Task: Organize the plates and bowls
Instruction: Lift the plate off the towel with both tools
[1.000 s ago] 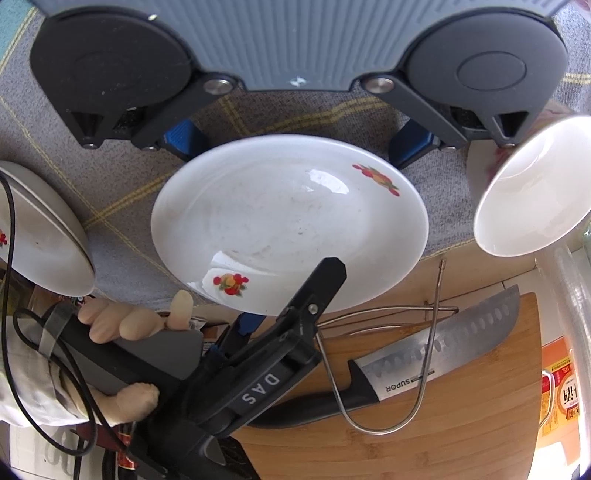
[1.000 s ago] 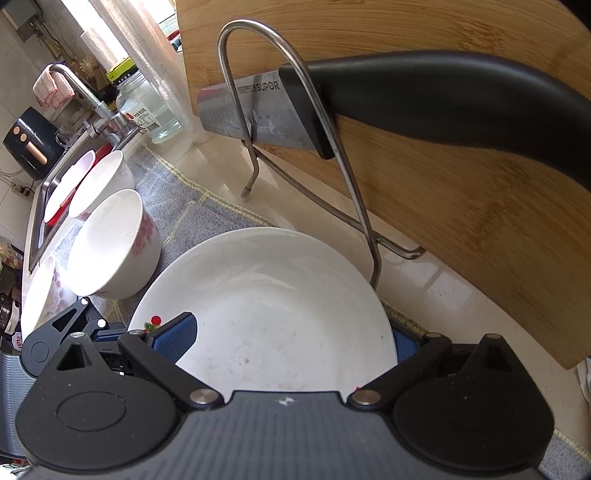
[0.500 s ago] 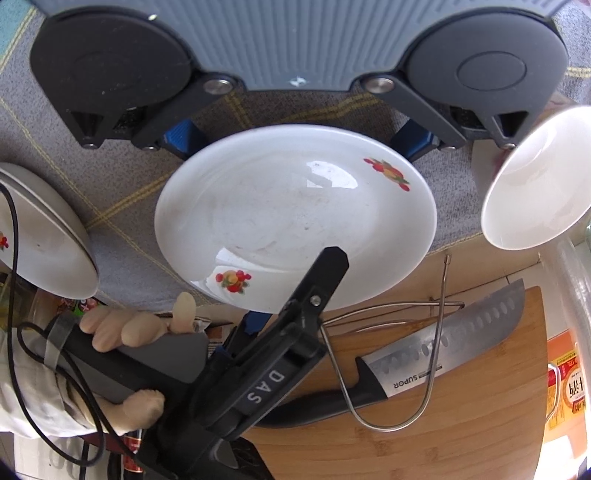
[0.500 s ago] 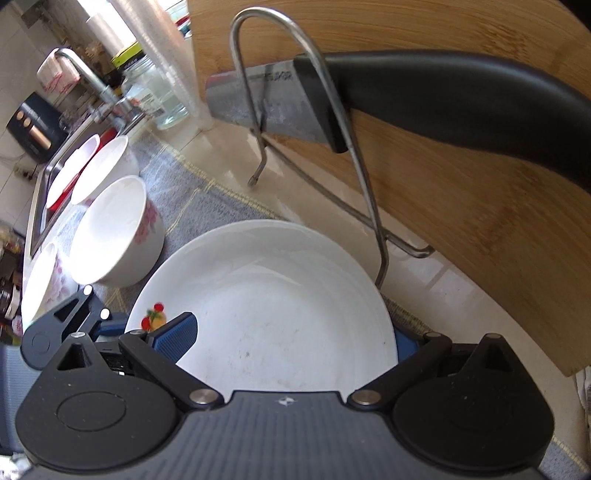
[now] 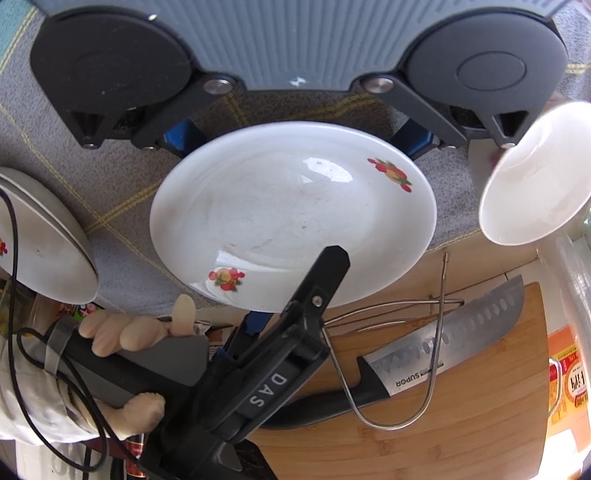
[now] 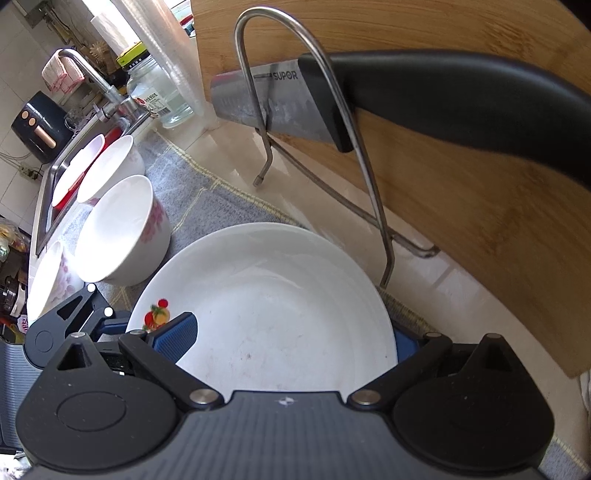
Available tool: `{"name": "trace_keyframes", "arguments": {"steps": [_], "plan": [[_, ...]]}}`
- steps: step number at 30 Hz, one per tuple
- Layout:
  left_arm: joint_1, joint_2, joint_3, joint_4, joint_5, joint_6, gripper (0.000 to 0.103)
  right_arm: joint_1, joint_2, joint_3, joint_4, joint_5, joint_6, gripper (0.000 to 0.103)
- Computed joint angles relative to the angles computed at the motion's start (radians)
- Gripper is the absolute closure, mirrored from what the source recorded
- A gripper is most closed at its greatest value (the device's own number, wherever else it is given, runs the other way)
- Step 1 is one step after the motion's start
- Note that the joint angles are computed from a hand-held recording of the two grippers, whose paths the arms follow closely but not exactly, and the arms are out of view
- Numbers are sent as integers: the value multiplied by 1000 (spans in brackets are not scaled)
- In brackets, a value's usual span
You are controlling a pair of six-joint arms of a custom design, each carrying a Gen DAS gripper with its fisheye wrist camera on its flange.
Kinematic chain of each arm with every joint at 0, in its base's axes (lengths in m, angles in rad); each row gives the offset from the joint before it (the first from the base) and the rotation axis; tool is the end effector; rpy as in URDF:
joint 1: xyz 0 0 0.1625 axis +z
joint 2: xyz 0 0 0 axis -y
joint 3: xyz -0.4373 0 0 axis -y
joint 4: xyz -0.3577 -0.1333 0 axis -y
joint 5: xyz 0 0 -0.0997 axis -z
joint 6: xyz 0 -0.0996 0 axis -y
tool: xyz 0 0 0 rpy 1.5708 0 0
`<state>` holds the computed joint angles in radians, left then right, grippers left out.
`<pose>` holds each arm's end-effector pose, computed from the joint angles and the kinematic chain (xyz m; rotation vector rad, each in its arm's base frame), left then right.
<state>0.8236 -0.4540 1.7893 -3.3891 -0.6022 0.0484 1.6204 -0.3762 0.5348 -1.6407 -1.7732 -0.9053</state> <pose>-0.2436 -0.5799 0.0028 0.5957 2.1614 -0.9150 0.1553 -0.8439 0.1607 1.3832 -2.6443 -0.2462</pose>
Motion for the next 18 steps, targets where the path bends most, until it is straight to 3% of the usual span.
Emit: {"name": "trace_keyframes", "arguments": {"steps": [10, 18], "plan": [[-5, -11, 19, 14, 13, 16, 0, -6, -45, 65, 4, 8, 11, 0], [15, -22, 28, -6, -30, 31, 0, -9, -49, 65, 33, 9, 19, 0]]}}
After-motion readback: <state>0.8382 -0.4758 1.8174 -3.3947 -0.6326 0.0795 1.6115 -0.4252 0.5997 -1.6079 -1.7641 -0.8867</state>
